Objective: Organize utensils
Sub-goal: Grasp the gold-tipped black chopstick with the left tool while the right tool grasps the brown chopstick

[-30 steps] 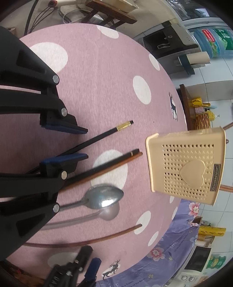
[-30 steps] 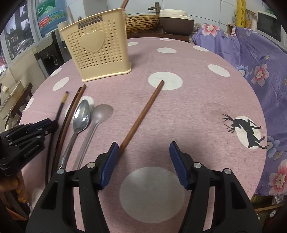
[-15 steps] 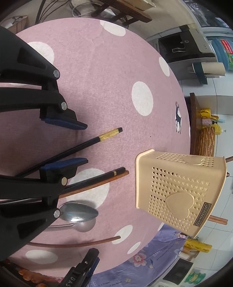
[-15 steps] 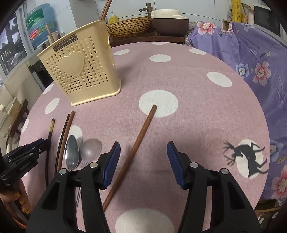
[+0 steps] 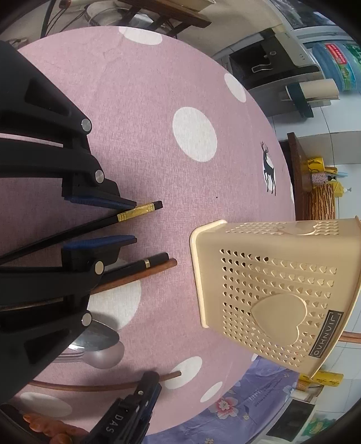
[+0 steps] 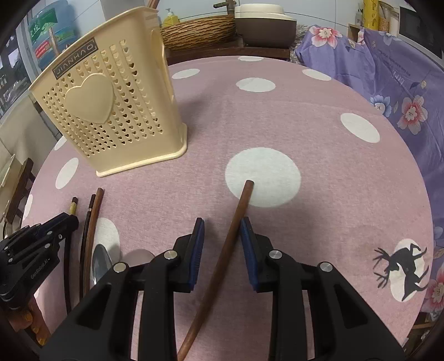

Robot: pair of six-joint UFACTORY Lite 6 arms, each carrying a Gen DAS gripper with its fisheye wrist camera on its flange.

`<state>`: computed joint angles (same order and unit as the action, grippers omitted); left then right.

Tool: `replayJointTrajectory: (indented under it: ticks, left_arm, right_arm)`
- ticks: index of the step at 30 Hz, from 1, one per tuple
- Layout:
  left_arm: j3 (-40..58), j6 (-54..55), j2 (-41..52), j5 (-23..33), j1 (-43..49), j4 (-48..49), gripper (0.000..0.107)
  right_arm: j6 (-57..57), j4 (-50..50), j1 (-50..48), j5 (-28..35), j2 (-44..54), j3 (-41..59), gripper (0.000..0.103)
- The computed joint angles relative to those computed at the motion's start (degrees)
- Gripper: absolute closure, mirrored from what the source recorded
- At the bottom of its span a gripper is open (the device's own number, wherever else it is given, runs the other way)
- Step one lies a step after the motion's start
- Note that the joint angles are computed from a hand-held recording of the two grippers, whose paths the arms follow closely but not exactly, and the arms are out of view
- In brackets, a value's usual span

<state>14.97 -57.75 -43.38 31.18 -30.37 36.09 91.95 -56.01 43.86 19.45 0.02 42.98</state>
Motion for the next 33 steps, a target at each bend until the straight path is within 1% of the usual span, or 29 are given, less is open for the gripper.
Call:
replayJointTrajectory:
  ticks: [3,8,9,10,12,15,18,22,24,27,29,31,33]
  left_arm:
    - [0.35,-3.28,1.22,0.74,-1.54,2.61,0.087]
    - [0.34,-7.46,1.95,1.12,-3.63,4.97,0.087]
    - [0.44,-8.73,2.34,1.40,-4.28,5.86,0.090]
    - [0.48,-9.50,2.59,1.45,-4.56,6.42,0.091]
    - [0.54,-10.62,3.16,1.28,-4.95,7.46,0.096]
    - [0.85,-11.46,3.92,1.20,-5.37,8.37,0.097]
    - [0.86,-9.88,3.72,0.04,-4.15,7.35,0.097]
    - [0.34,-4.11,2.58,-3.27,-1.20,3.09,0.099]
    - [0.07,-1.82,1.66,-4.26,-0.54,1.06,0.099]
    - [-0.25,-2.56,-0.55,-3.01,-1.37,1.49,0.099]
    - [-0.41,0.04,-3.44,-1.87,-0.74,-1.00,0.099]
    - [-0.41,3.11,-7.65,0.22,-0.19,-3.64,0.099]
    - [0.02,6.48,-13.26,3.56,0.11,-6.29,0.099]
  right_arm:
    - [-1.20,1.22,-0.34,-0.37,1.16,1.32,0.075]
    - [1.43,-1.09,-0.39,0.33,2.88,2.79,0.085]
    - [2.61,-1.86,-0.60,0.12,3.16,2.96,0.087]
    - [3.67,-2.76,-0.84,-0.14,3.42,3.07,0.090]
    - [5.61,-4.12,-1.87,-1.65,3.47,2.90,0.092]
    - [5.70,-4.13,-2.88,-3.29,3.87,3.23,0.093]
    - [7.03,-5.54,-3.89,-5.18,4.04,3.10,0.094]
    - [8.59,-7.07,-6.05,-8.90,3.74,2.26,0.094]
    - [14.27,-12.50,-6.96,-11.28,2.94,1.01,0.094]
    - [22.66,-20.76,-7.09,-12.02,0.87,-0.57,0.094]
    - [25.97,-24.16,-7.17,-12.99,-2.16,-2.15,0.095]
    - [24.74,-23.36,-6.67,-13.04,-5.87,-3.69,0.095]
    - [19.22,-18.56,-5.96,-12.54,-10.75,-5.37,0.095]
